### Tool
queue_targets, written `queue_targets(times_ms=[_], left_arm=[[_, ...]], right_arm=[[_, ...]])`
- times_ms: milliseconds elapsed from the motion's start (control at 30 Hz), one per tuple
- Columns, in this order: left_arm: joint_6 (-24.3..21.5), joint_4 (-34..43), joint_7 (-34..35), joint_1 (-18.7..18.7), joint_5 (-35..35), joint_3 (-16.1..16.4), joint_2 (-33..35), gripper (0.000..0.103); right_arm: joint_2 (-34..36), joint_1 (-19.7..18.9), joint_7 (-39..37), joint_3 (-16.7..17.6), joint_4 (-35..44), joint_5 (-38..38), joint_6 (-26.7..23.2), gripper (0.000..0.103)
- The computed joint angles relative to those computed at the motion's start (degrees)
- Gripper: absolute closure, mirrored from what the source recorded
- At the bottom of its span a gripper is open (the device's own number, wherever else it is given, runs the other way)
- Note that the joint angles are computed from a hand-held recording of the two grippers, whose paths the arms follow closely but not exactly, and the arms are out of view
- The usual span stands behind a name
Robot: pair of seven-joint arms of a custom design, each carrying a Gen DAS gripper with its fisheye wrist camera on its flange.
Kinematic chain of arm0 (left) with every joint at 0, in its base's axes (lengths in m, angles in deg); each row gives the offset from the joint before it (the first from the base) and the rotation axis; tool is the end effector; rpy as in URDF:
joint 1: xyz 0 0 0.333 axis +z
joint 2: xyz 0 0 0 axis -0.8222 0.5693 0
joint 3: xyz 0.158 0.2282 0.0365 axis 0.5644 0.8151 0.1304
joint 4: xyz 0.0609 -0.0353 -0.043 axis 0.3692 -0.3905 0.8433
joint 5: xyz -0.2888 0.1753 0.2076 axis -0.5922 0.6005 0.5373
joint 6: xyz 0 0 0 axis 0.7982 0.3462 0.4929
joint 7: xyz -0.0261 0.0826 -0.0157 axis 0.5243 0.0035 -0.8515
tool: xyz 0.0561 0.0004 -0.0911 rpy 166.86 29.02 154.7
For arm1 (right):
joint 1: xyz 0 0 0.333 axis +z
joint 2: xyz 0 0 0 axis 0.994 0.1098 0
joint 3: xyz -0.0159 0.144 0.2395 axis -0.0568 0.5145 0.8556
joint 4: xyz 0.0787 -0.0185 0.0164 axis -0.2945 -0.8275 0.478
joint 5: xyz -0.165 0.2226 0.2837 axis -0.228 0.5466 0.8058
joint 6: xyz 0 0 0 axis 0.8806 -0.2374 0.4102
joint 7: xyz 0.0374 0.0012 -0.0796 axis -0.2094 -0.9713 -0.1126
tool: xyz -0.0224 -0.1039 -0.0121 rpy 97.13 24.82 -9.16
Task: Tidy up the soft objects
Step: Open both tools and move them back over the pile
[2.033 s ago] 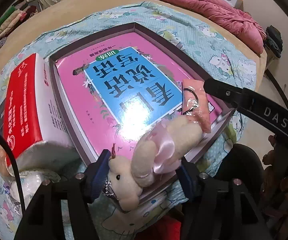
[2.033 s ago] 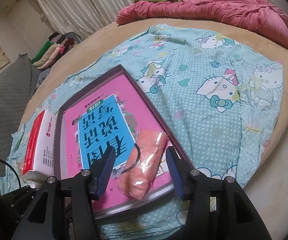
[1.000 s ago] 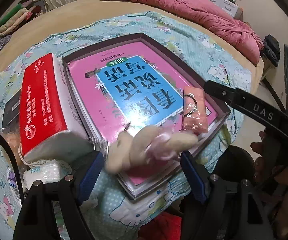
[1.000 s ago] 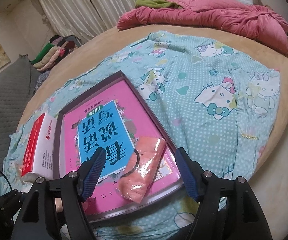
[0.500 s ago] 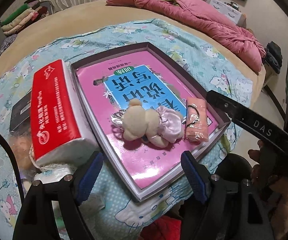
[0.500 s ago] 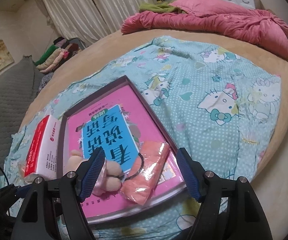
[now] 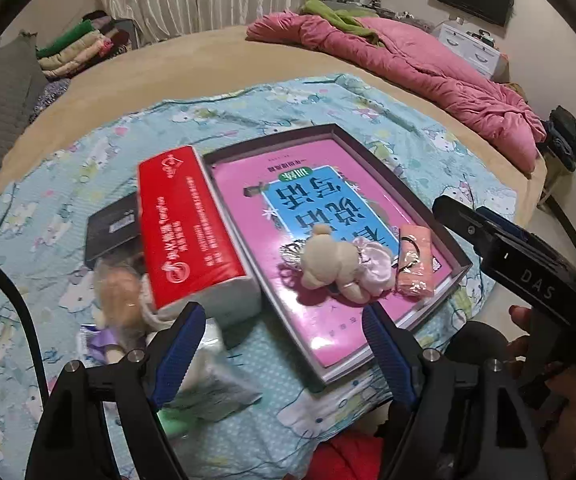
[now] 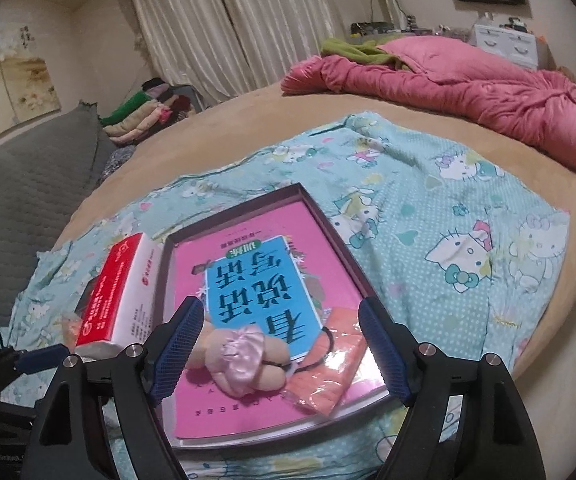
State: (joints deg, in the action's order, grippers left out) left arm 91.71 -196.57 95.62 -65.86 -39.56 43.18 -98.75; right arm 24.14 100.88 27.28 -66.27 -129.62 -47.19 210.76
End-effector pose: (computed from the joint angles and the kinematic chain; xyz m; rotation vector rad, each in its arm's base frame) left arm 0.4735 -0.2336 0.5590 -2.0383 1.7520 -0.5636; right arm 0.5502 0.1610 0.5279 -1.8118 1.4196 -0.2801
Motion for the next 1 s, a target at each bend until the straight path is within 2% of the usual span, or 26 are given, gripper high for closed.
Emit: queue_targets(times_ms=[567, 1000], left_arm=[[-0.45, -4.26, -1.3, 0.8, -1.21, -0.1, -6.25, 0.023], [-0.3, -8.35, -1.93, 1.8, -2.0, 0.22, -11.51, 0.023]], right_arm=[[-4.3, 2.63, 1.53, 0.59, -1.81, -4.09, 0.24, 0.021], [-6.6, 4.62, 1.93, 0.81, -2.39, -6.21, -2.35, 0.021]])
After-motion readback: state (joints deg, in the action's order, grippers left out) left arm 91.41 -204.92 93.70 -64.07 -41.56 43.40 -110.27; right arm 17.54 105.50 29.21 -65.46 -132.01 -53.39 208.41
